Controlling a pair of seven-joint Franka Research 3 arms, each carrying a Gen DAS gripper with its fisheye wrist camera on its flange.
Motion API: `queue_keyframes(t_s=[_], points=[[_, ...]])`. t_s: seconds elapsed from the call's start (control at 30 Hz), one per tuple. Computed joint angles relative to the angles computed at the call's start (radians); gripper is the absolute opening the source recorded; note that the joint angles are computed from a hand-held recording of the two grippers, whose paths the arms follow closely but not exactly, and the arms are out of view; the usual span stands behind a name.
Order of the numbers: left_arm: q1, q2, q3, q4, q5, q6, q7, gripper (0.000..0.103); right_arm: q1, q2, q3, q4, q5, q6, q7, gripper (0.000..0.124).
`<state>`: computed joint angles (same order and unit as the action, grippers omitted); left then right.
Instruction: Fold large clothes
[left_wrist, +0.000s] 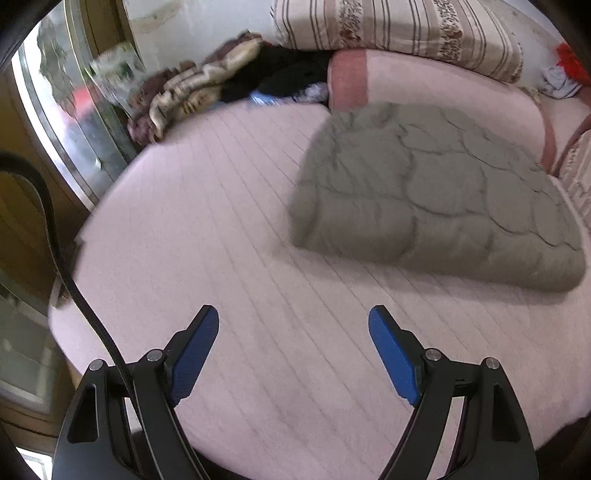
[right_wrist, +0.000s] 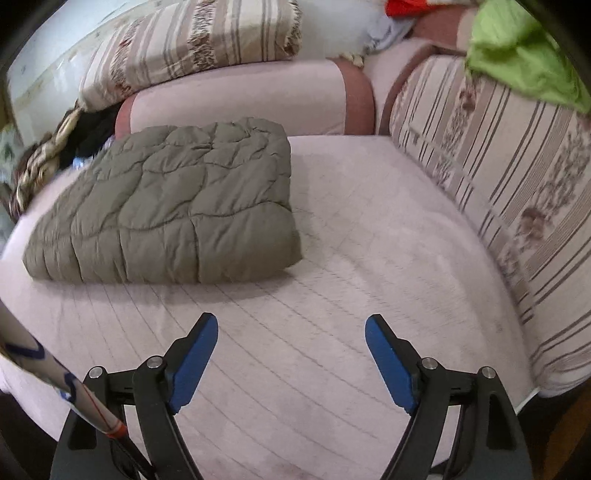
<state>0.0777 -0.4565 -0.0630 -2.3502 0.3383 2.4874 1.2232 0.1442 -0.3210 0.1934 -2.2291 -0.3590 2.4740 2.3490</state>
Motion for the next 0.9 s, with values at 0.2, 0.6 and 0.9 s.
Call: queue_keyframes(t_s=[0.2,0.6,0.9], points=[[-0.048,0.116,0.096,0.11,-0.136,0.059,0.161,0.083,0.022,0.086,-0.027,0.058,0.055,0.059,-0.025,0.087],[0.131,0.779,0.099,0.839,-1.029,-0.437,0.63,0.082,0.002,0.428,-0.168,0.412,0.42,0.06,-0.231,0.1],[0.265,1.121,-0.099,1.219,-1.162,-0.647,0.618,0.101,-0.144,0.694,-0.094,0.612,1.12,0.015,-0.655,0.102]])
